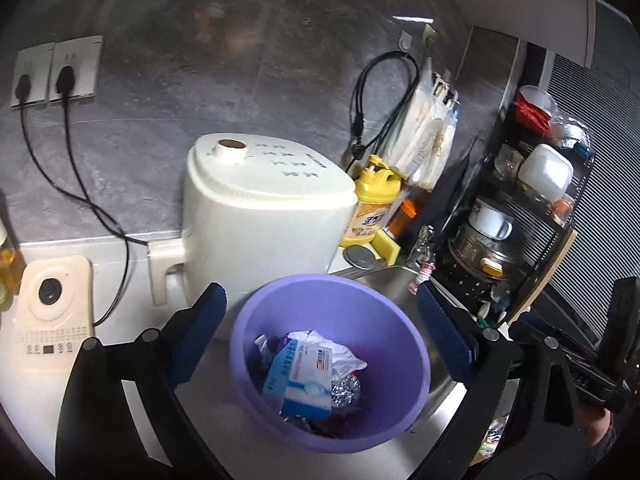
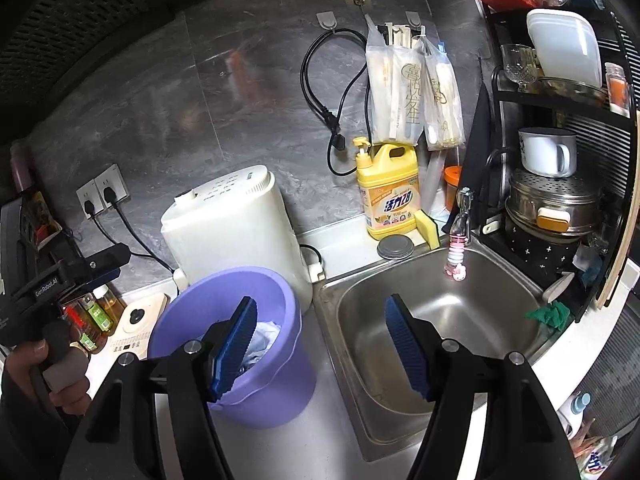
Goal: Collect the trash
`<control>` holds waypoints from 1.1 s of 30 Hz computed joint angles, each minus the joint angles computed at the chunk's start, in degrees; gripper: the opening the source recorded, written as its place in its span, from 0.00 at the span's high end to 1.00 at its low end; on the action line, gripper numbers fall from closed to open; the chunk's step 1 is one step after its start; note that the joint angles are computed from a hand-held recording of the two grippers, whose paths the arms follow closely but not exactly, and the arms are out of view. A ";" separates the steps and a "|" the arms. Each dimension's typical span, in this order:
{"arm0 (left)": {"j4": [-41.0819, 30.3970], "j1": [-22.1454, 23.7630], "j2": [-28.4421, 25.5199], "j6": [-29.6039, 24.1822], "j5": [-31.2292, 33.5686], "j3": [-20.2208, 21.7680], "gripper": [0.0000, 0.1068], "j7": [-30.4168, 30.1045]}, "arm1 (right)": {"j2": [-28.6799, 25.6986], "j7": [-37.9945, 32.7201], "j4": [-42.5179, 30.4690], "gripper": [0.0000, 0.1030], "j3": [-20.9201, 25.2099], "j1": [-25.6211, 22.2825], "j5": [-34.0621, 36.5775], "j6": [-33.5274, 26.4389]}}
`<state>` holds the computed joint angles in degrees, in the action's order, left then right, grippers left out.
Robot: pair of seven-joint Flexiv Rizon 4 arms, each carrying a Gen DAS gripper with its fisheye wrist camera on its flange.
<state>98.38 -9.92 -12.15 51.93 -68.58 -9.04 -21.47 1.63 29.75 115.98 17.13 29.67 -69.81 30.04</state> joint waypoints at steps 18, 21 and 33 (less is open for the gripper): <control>5.63 0.93 8.77 4.58 -1.76 4.96 0.09 0.38 | -0.74 -5.13 -3.57 0.19 -1.07 -1.66 -1.92 8.90; 6.66 1.18 10.40 4.28 -1.93 6.06 0.09 0.18 | -1.33 -6.69 -4.97 0.15 -0.92 -0.81 -2.06 9.07; 12.57 2.09 16.40 3.46 1.47 10.16 0.09 0.22 | -3.45 -7.53 -7.80 0.07 -0.48 3.07 -3.72 9.81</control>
